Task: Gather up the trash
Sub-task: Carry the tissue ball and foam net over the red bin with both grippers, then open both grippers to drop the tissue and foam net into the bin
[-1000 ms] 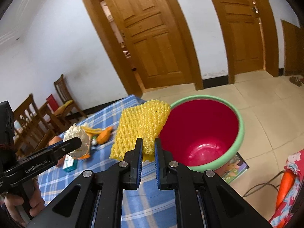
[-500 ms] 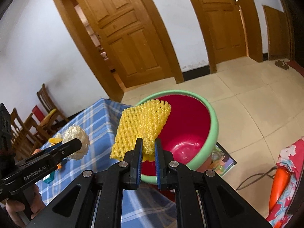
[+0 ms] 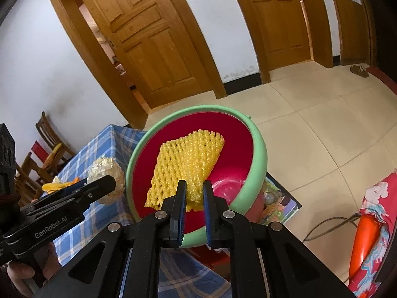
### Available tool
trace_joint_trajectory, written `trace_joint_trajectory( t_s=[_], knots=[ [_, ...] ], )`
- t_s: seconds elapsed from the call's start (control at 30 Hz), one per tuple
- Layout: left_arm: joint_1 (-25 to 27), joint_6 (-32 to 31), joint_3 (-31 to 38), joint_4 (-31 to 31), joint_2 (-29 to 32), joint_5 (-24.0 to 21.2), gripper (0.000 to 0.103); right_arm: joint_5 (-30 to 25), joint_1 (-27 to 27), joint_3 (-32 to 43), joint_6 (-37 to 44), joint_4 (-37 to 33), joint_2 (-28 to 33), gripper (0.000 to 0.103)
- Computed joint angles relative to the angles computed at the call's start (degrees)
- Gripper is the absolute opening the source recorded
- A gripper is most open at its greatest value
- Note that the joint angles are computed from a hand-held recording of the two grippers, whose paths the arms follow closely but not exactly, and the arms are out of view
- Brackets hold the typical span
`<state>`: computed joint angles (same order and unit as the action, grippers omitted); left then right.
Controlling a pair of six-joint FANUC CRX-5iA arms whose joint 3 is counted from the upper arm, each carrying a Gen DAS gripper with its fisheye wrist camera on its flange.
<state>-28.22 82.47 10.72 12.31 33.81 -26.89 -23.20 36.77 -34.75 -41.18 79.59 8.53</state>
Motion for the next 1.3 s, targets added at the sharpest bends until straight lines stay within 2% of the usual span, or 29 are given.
trace_joint_trajectory(
  t_s=[0.13,0.2,0.37,0.53,0.63,0.87,1.3],
  knots=[
    [-0.1,3.4,1.5,-2.7,0.5,-1.2,0.058,-1.2,0.5,0.4,1.1,-2.0,0.3,0.021],
    [0.0,4.2,1.5,-3.3,0.4,-1.2,0.061,-1.5,0.5,0.3,0.7,-1.5,0.2,0.029],
    [0.5,4.4,0.7,-3.4,-0.3,-0.8,0.061,-3.1,1.3,0.2,-0.4,-0.2,0.0,0.031],
    [1.1,3.3,-2.7,-1.4,-2.5,1.5,0.061,-4.0,1.8,0.0,-0.9,0.3,-0.5,0.032],
    [1.6,4.2,-3.5,-1.9,-3.5,1.8,0.061,-4.3,2.1,-0.3,-1.9,1.1,-1.0,0.036],
    [2.2,11.1,-5.4,-8.1,-6.6,2.7,0.061,-5.0,3.4,-0.3,-2.5,2.3,-1.6,0.04],
    [4.7,18.9,-12.8,-13.9,-14.1,5.3,0.061,-5.1,6.3,1.3,-2.3,4.3,-1.6,0.061]
  ],
)
